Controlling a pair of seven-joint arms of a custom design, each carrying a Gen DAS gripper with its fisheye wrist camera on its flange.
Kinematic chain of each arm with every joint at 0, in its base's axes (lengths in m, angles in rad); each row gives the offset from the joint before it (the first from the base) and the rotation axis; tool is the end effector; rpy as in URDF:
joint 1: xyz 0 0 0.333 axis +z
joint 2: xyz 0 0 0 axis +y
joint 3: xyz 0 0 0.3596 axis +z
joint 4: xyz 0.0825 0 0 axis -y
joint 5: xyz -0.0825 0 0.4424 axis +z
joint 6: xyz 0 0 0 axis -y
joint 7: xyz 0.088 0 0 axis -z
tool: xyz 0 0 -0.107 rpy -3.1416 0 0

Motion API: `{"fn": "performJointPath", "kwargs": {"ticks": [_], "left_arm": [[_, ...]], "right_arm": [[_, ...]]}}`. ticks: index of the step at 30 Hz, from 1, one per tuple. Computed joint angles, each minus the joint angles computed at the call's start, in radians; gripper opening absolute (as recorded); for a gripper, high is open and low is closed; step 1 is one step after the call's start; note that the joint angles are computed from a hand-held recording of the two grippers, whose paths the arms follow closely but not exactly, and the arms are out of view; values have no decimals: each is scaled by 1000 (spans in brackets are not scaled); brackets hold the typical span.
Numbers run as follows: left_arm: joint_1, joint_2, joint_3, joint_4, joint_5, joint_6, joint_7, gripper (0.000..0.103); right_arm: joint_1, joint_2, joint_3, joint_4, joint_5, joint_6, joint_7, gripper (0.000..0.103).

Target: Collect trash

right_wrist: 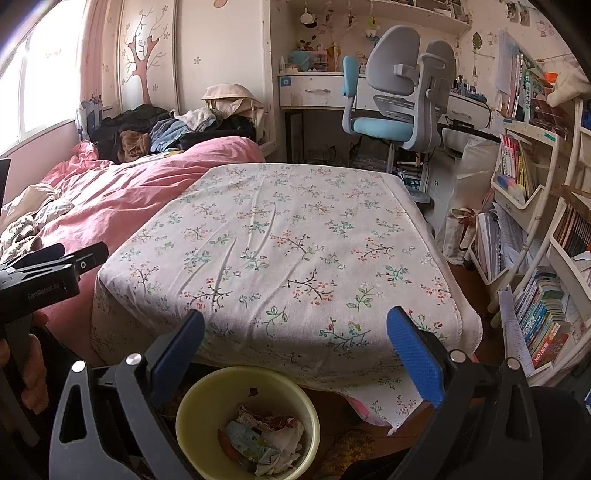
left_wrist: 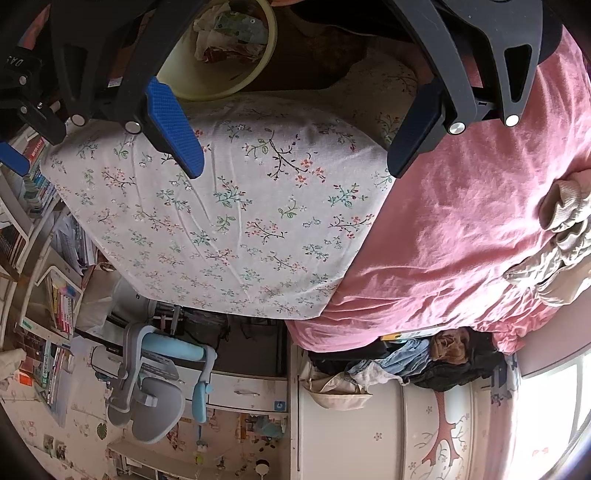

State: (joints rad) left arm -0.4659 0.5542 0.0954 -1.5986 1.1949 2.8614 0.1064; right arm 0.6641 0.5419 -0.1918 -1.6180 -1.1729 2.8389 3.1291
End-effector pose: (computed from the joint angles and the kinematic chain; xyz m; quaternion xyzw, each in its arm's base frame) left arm 0.7138 -0.3461 0.3671 -0.6318 0.6323 -0.3225 0.3115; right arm 0.6666 0.4224 0.3683 -0.6344 0.6267 -0.2982 0.3404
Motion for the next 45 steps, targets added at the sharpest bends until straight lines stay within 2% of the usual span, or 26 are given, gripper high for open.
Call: {"fn": "performJointPath", "kwargs": {"ticks": [30,34,45], "left_arm": [[6,-5,-11,2,58,-19,-37,96],[15,-4,-24,5,31,-19,-3,96],[3,-2,-16,8,23,-28,21,96]], "right_arm": [[2,6,-4,2,10,3,-12,95],[2,11,-4,5,16,4,-20,95],[6,13,-9,11,33,3,-31,95]]}}
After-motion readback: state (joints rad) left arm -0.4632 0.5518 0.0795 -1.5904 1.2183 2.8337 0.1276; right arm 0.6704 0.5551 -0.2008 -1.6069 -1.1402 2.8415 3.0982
